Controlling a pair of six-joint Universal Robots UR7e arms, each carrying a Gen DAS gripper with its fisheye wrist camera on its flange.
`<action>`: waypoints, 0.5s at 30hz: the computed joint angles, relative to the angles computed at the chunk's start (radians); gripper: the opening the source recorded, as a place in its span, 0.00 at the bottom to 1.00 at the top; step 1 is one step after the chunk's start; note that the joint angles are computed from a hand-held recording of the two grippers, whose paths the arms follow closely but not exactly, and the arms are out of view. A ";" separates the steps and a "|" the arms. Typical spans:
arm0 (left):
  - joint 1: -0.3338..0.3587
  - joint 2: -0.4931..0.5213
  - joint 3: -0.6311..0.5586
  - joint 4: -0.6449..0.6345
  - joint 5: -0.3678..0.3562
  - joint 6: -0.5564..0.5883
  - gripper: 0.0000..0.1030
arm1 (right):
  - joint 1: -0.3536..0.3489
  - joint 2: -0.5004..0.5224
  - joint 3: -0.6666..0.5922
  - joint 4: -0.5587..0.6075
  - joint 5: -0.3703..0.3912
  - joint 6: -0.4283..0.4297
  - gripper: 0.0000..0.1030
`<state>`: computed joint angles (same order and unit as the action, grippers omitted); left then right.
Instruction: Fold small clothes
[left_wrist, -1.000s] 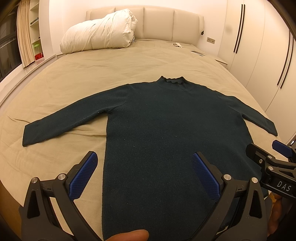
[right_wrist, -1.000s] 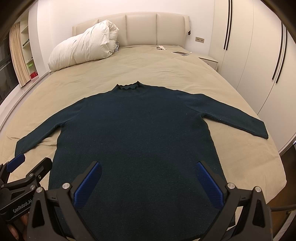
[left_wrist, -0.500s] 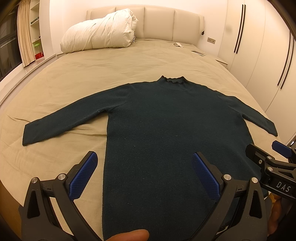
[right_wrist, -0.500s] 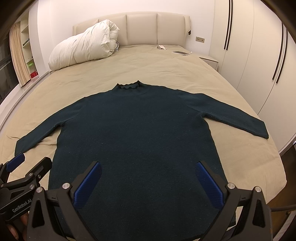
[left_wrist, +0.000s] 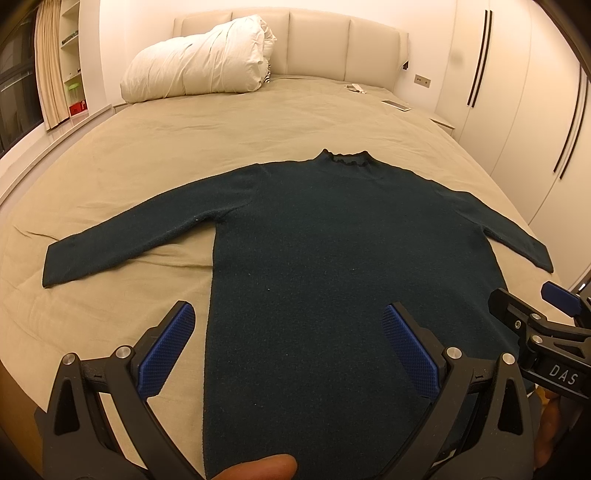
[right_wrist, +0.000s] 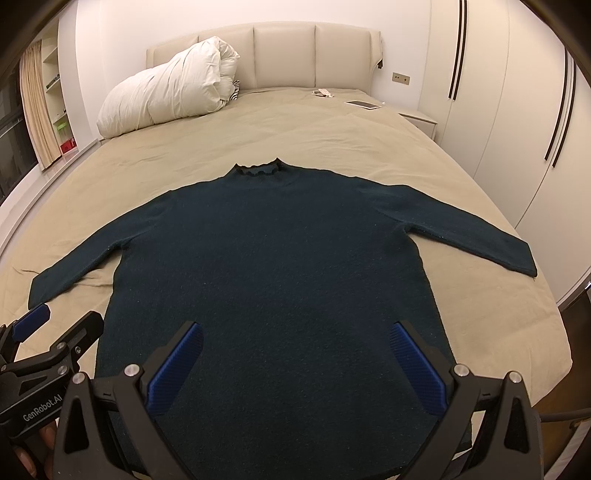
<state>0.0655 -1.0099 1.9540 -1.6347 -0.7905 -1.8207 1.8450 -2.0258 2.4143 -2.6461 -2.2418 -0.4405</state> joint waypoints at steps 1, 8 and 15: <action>0.001 -0.002 0.003 -0.006 -0.001 0.001 1.00 | 0.002 0.000 0.006 -0.004 -0.003 0.002 1.00; 0.005 -0.051 0.068 -0.057 0.014 -0.009 1.00 | -0.004 0.006 0.014 -0.007 0.003 0.001 1.00; 0.018 -0.313 0.303 -0.217 0.064 -0.128 1.00 | -0.085 -0.035 -0.019 0.060 0.243 0.032 1.00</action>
<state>0.0840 -1.3232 2.2572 -1.8514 -0.7261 -1.9487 1.7598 -2.0613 2.3954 -2.5857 -1.9990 -0.4088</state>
